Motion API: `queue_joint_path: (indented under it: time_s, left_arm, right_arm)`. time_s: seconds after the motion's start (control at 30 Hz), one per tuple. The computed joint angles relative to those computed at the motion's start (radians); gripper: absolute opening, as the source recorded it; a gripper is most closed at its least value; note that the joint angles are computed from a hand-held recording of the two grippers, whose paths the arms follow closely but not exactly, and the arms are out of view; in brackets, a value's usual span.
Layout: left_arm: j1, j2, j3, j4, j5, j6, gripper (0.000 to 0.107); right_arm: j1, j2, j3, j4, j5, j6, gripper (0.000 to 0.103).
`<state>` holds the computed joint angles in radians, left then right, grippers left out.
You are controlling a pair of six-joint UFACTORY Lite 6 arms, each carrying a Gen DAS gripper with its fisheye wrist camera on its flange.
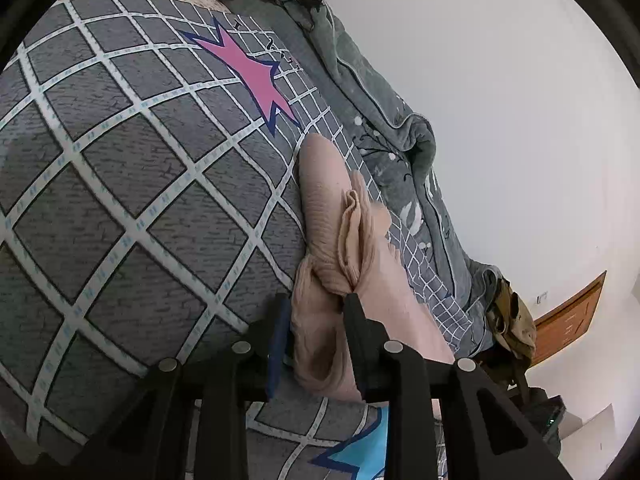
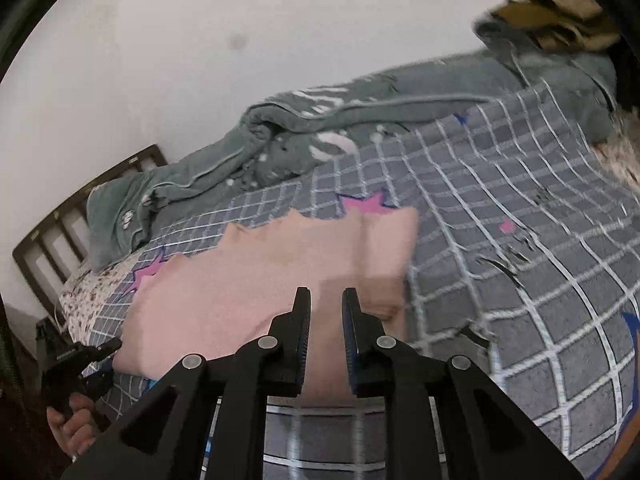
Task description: Fold small clothes
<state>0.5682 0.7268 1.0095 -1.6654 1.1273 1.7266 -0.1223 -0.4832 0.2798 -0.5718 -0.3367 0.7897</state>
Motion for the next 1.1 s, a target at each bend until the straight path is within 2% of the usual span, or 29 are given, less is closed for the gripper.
queue_joint_path:
  time_s: [0.07,0.2,0.3,0.4,0.53,0.6,0.7,0.77,0.97,1.1]
  left_arm:
    - [-0.004,0.006,0.012,-0.004,-0.002,-0.007,0.032]
    - [-0.03,-0.003,0.037,-0.021,-0.001,-0.013,0.053]
    - [-0.06,-0.03,0.038,-0.049,-0.035,0.009,0.061]
    - [-0.106,-0.059,0.041,-0.092,-0.106,0.024,0.062]
    - [-0.15,-0.072,0.071,-0.096,-0.165,0.0,0.064]
    - [-0.166,-0.068,0.091,-0.099,-0.187,-0.011,0.064]
    - [-0.184,-0.07,0.093,-0.131,-0.21,0.005,0.064]
    - [-0.195,-0.075,0.089,-0.156,-0.225,0.024,0.064]
    - [-0.225,-0.077,0.112,-0.199,-0.268,0.11,0.065]
    - [-0.203,-0.021,0.178,-0.174,-0.216,0.059,0.065]
  right_arm:
    - [0.094,0.021,0.017,0.209,0.02,-0.184,0.02]
    - [0.289,0.165,0.099,0.615,0.003,-0.533,0.02]
    - [0.388,0.293,0.178,0.757,-0.026,-0.638,0.02]
    - [0.466,0.42,0.265,0.898,-0.037,-0.758,0.02]
    - [0.588,0.575,0.372,1.264,-0.089,-1.088,0.023]
    - [0.626,0.626,0.407,1.367,-0.131,-1.193,0.029]
    - [0.664,0.698,0.468,1.522,-0.181,-1.352,0.029]
    - [0.656,0.732,0.519,1.58,-0.169,-1.424,0.029]
    - [0.57,0.909,0.87,2.102,-0.037,-2.036,0.026]
    - [0.53,1.055,1.109,2.474,-0.054,-2.455,0.022]
